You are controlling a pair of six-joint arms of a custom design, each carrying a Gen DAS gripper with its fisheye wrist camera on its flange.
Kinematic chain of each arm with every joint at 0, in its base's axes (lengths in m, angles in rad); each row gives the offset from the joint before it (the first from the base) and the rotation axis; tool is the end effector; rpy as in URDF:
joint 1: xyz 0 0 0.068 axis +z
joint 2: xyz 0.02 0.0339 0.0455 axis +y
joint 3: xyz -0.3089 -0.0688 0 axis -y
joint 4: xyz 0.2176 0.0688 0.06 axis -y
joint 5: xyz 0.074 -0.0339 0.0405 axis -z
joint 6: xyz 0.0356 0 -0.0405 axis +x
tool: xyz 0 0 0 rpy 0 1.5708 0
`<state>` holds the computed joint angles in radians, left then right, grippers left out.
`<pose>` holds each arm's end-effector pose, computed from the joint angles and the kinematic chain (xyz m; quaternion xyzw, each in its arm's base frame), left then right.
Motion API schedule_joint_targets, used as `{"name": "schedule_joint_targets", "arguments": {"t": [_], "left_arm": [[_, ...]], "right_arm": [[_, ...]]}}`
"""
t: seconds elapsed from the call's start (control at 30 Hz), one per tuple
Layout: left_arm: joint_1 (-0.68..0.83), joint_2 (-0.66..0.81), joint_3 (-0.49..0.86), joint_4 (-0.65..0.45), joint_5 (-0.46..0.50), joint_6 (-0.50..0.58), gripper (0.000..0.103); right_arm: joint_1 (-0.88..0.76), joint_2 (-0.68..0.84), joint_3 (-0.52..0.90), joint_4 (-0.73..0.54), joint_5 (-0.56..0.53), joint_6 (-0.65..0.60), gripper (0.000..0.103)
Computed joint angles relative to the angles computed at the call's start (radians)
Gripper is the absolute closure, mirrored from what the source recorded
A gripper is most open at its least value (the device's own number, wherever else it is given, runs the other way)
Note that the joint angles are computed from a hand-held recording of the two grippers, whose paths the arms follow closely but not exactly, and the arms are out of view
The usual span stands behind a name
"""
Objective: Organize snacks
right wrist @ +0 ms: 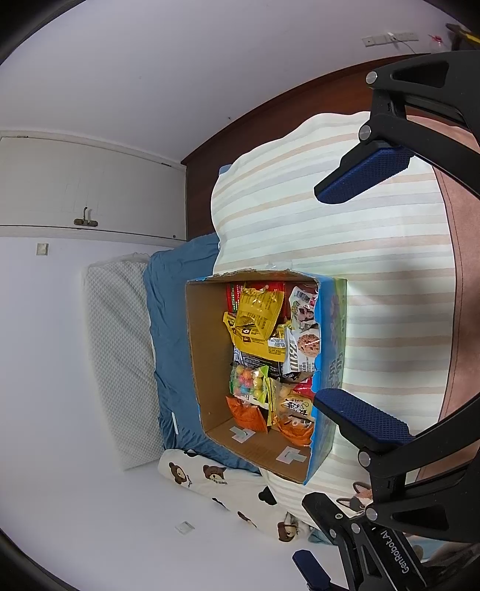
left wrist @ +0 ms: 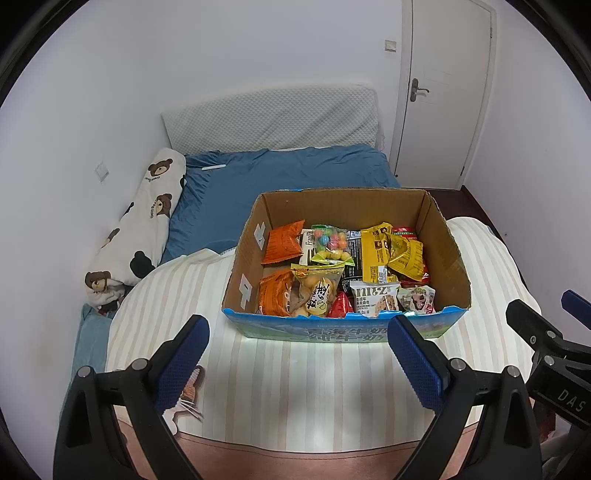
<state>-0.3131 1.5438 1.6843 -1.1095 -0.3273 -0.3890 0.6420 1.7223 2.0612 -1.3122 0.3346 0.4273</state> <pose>0.2696 -0.0753 0.4234 -0.0840 0.9398 0.0456 0.3281 0.2572 0.1777 0.4588 -0.0522 0.9422 0.0109 0.3308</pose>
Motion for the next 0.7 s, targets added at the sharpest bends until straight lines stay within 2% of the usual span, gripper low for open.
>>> {"name": "schedule_joint_targets", "arguments": {"t": [0.7], "left_arm": [[0.001, 0.001, 0.011, -0.003, 0.002, -0.002, 0.004]], "right_arm": [[0.0, 0.002, 0.004, 0.0, -0.002, 0.002, 0.001]]}}
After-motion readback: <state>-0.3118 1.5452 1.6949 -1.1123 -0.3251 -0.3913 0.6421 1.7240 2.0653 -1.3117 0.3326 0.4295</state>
